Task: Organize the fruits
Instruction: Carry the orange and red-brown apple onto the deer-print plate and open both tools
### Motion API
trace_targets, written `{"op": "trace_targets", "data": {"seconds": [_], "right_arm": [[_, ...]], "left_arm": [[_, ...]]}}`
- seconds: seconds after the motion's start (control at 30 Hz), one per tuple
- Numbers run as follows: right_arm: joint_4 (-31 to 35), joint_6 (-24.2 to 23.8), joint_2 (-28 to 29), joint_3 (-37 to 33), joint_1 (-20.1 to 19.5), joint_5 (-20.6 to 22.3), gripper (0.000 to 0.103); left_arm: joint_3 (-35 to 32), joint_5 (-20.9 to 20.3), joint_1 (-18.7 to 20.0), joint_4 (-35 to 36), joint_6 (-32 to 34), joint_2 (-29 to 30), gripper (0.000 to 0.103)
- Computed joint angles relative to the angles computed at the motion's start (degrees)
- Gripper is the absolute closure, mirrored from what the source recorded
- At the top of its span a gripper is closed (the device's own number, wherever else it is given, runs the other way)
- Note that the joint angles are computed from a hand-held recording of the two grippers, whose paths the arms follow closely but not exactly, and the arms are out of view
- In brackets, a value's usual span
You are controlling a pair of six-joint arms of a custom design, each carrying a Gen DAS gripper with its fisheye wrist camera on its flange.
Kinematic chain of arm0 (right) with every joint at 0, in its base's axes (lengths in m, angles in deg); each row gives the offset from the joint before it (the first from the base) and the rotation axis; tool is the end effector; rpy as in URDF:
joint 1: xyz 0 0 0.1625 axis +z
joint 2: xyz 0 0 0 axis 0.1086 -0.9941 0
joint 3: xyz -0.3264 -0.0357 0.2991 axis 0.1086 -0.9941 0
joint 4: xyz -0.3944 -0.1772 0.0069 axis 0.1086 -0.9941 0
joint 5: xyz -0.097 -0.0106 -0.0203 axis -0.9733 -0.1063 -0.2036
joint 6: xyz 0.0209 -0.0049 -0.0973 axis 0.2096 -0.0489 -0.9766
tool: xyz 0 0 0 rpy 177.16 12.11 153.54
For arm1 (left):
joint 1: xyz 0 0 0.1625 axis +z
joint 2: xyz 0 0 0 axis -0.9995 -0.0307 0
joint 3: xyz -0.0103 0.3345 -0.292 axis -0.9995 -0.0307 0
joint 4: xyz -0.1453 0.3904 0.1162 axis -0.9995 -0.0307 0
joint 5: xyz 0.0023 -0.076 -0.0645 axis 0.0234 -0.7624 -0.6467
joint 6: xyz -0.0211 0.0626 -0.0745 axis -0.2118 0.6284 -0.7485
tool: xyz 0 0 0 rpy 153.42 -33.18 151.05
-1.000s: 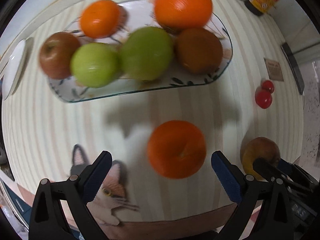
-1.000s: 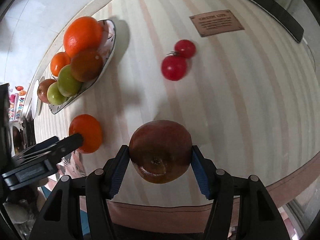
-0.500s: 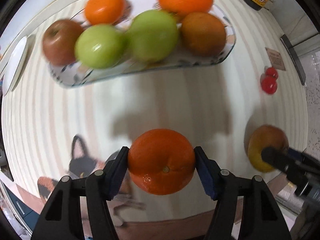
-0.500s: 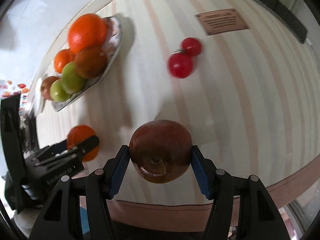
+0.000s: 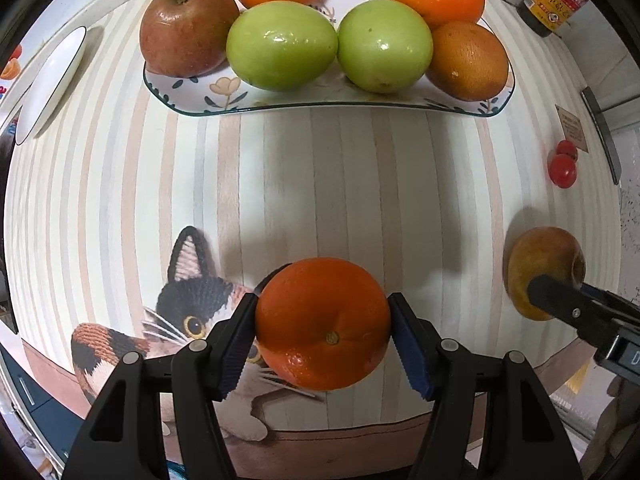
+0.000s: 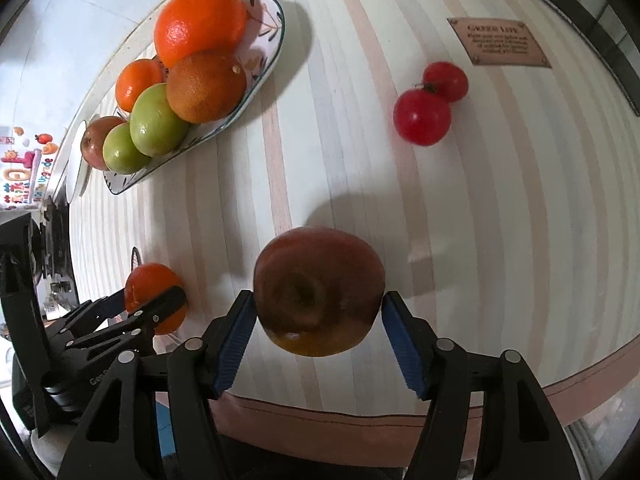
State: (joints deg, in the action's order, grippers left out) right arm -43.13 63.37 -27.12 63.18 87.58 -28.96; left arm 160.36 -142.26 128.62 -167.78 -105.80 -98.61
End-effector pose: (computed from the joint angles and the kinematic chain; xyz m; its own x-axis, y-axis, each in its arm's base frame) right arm 0.1302 -0.5770 0.2436 -0.9053 -0.0016 0.4248 0.0180 0.9990 0.0421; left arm -0.3124 -0.4992 0.1151 -0.7417 -0.0975 -0.6636 -0.0589 0.9950 -0.0803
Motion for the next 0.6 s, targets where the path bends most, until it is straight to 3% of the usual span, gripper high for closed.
{"op": "trace_targets", "data": {"seconds": [0.23, 0.43, 0.6], "right_arm": [[-1.0, 0.2, 1.1, 0.2, 0.6, -2.8, 0.034], [-1.5, 0.2, 1.6, -0.1, -0.1, -1.8, 0.034], [-4.3, -1.8, 2.0, 0.4, 1.0, -3.7, 0.035]], "left_arm": [[-1.0, 0.4, 0.6, -0.7, 1.1, 0.4, 0.04], [-2.2, 1.3, 0.3, -0.2, 2.1, 0.2, 0.04], [-3.2, 1.9, 0.5, 0.3, 2.7, -0.6, 0.04]]}}
